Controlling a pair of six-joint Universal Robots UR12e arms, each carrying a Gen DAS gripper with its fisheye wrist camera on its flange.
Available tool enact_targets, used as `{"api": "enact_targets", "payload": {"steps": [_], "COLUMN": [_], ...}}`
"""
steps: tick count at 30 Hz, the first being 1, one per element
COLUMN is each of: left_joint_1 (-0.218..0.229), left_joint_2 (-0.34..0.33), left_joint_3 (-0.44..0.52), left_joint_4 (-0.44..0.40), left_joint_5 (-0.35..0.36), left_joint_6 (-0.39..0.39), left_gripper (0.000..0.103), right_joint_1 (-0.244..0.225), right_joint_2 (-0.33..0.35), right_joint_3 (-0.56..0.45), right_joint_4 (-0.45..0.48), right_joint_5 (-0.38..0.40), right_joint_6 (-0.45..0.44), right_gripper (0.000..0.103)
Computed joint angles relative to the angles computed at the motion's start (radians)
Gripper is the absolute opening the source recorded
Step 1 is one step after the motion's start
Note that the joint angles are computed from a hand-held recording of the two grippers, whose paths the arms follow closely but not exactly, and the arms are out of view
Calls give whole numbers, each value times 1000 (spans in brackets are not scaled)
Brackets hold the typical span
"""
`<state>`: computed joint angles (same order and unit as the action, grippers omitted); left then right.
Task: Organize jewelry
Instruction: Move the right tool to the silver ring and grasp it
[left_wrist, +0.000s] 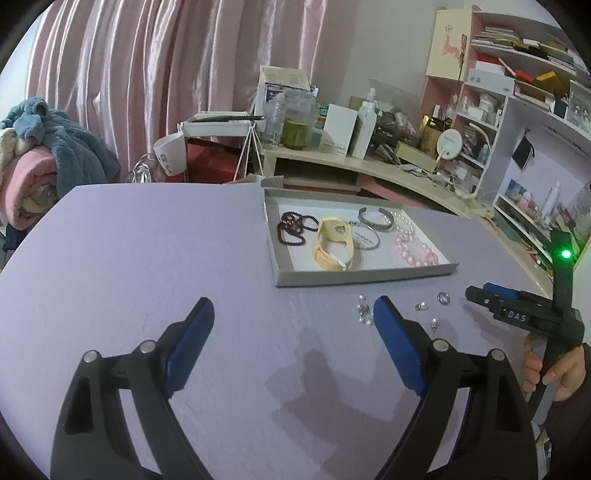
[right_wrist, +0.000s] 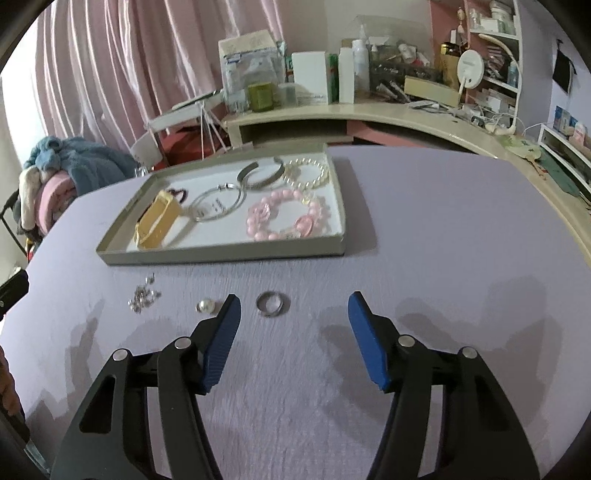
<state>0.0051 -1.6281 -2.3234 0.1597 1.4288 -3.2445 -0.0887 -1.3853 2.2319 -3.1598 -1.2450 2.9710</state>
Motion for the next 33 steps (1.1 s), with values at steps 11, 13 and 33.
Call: {"api": "enact_targets", "payload": {"steps": [11,13,33], "left_joint_1": [5,6,4], "left_joint_2": [-6,-8,-24], "left_joint_3": [-1,0,10], "left_joint_4": [-16,-18,-45], "left_joint_5": [-15,-17,-21], "left_joint_6": [1,0,6], "left_gripper": [88,88,88], "right_joint_1": [36,40,71], "right_joint_2": [21,24,51], "right_joint_3": [-23,-25,-53], "right_joint_4": [82,81,55], "right_joint_5": [-51,-60,-110], "right_joint_6": [-40,-44,-66], "right_gripper": [54,54,23]}}
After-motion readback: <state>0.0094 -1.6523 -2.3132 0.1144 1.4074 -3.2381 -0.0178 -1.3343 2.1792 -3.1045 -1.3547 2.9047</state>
